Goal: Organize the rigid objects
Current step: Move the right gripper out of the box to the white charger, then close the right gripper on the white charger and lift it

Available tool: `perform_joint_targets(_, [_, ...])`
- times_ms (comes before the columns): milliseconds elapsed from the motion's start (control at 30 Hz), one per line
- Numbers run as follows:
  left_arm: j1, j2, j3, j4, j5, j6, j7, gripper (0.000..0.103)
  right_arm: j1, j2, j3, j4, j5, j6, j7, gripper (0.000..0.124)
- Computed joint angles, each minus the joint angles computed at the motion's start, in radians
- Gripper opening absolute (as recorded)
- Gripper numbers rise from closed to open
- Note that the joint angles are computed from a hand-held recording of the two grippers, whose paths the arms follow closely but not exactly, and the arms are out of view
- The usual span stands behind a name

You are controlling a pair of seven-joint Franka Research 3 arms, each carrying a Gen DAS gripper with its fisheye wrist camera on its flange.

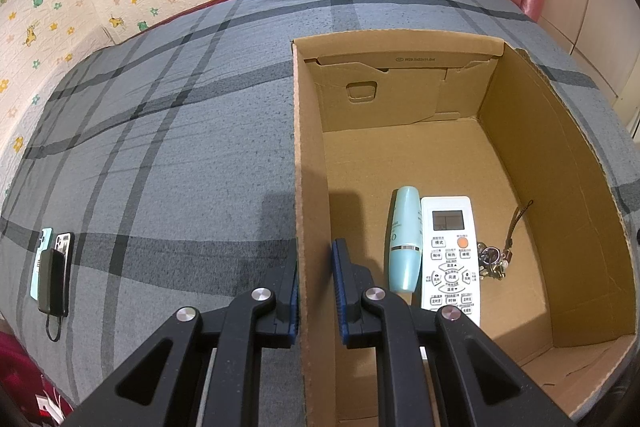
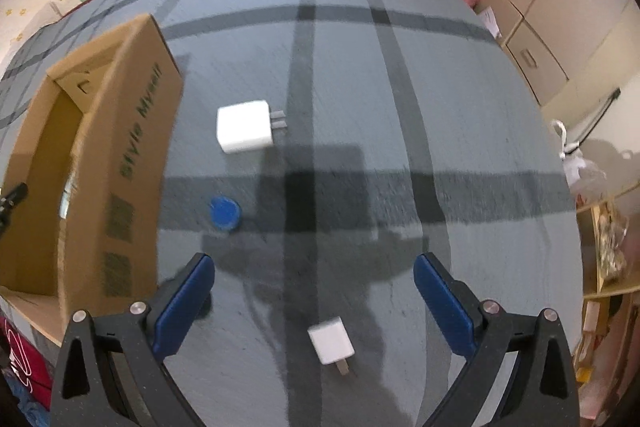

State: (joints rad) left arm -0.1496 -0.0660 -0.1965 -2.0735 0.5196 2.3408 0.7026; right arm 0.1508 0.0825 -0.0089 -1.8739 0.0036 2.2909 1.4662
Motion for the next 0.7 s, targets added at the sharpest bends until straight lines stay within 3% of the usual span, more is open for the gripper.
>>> perform_joint_targets(700, [-0.003,0.001,0.000,0.005,0.002,-0.009,-0.002,0.014,-0.027,-0.016,-0.014,-0.164,-0.016,0.025,0.031,0.102])
